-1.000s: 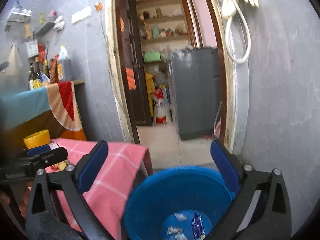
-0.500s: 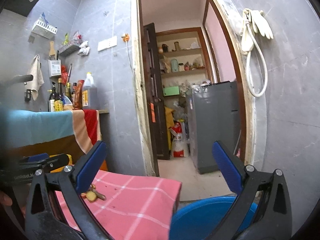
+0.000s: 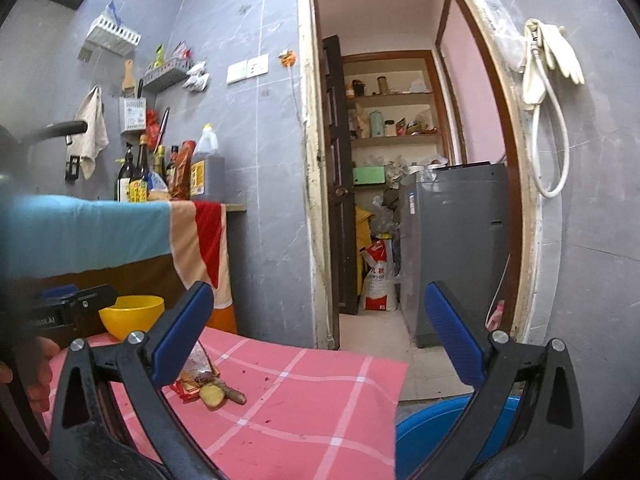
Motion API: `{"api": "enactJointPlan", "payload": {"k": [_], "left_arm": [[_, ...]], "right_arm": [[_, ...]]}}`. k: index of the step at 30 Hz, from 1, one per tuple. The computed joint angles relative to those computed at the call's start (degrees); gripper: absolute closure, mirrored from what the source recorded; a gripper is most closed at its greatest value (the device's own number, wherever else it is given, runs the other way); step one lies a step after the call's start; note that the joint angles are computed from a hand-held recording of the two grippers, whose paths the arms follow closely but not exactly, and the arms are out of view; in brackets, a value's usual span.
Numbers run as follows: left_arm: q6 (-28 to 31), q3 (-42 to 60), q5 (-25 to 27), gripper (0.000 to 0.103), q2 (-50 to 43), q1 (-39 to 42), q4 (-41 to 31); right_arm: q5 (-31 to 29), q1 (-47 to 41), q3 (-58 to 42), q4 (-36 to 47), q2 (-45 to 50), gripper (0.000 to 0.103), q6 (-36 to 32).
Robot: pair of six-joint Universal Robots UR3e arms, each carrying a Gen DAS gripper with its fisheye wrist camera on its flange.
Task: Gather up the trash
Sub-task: 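Move both tools back over the remaining trash on the table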
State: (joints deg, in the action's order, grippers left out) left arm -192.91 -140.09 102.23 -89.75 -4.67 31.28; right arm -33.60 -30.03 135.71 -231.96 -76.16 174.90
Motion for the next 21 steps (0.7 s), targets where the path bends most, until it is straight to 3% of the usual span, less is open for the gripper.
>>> {"api": "enactJointPlan", "payload": {"k": [10, 19, 21], "left_arm": [[1.9, -3.6, -8.0, 0.002, -0.3, 6.1, -1.7], [3.2, -2.5, -15.0, 0.004, -0.3, 9.0, -10.5], [3.7, -2.2, -17.1, 0.010, 0.5, 9.9, -13.0]], "right_arm": [[-12.4, 12.2, -7.2, 16.9, 2.3, 0.000, -11.4], [-21.6, 18.6, -14.6, 36.2, 3.7, 0.000, -20.0], [-22.0, 18.9, -15.8, 39.7, 3.7, 0.000, -21.4]]}}
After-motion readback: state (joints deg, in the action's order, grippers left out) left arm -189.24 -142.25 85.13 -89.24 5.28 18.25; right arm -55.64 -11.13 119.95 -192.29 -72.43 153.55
